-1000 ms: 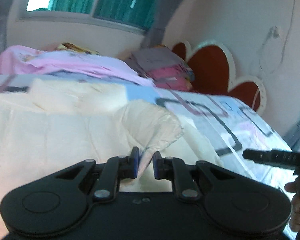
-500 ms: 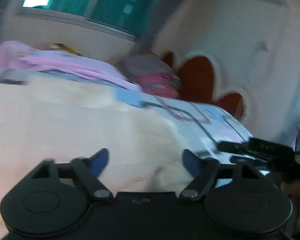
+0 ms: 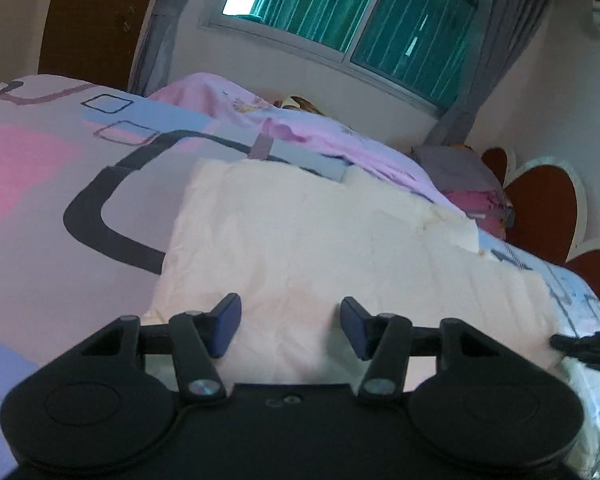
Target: Fold large clothes
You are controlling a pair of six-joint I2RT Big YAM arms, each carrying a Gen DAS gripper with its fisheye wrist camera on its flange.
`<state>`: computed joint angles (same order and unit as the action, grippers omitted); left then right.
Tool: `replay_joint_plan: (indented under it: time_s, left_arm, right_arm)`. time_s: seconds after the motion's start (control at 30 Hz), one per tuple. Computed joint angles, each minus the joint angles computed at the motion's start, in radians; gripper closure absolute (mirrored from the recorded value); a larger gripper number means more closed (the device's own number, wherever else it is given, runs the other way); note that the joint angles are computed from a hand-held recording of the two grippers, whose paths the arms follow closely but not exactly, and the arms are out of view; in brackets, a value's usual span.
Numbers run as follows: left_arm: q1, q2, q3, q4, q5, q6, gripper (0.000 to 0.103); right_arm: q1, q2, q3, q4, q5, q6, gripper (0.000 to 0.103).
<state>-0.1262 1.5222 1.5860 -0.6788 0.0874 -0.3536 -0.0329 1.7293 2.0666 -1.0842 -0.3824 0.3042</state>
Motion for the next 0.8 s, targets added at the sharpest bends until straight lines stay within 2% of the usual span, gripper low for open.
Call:
replay_joint_plan:
  time_s: [0.07,0.13,0.27,0.3,0.33,0.37,0.4,0.43,0.57,0.63,0.8]
  left_arm:
    - [-0.007,0.004,0.004,-0.001,-0.008,0.013,0.05]
    - [-0.015,0.013,0.017,-0.015,-0.017,0.039,0.05]
    - [-0.002,0.046,0.063,-0.064,0.009,0.088,0.049]
    - [0.001,0.045,0.074,-0.069,0.01,0.092,0.048]
    - [0.006,0.035,0.07,-0.047,0.001,0.095,0.046]
    - [0.011,0.026,0.064,-0.018,-0.01,0.097,0.037]
    - [0.017,0.025,0.068,0.005,-0.015,0.099,0.033]
    - [0.021,0.035,0.088,0.002,-0.012,0.101,0.033]
    - [0.005,0.138,0.244,-0.06,0.016,0.149,0.033]
    - [-0.02,0.188,0.313,-0.087,0.013,0.181,0.033]
    - [-0.075,0.301,0.457,-0.169,0.009,0.247,0.029]
  right_arm:
    - [0.001,-0.033,-0.029,-0.004,0.023,-0.019,0.095]
    - [0.01,-0.049,-0.05,-0.012,0.08,-0.037,0.097]
    - [0.018,-0.002,0.004,-0.048,0.126,-0.058,0.096]
    - [0.025,-0.007,0.01,-0.032,0.183,-0.068,0.096]
    - [0.027,-0.012,0.016,-0.018,0.227,-0.078,0.093]
    - [0.025,-0.02,0.015,0.01,0.243,-0.08,0.079]
    - [0.02,-0.024,0.016,0.034,0.228,-0.08,0.071]
    - [0.02,-0.014,0.036,0.043,0.209,-0.087,0.065]
    - [0.066,0.105,0.217,-0.023,0.197,-0.161,0.065]
    - [0.092,0.178,0.319,-0.069,0.217,-0.193,0.065]
    - [0.129,0.308,0.477,-0.134,0.263,-0.258,0.066]
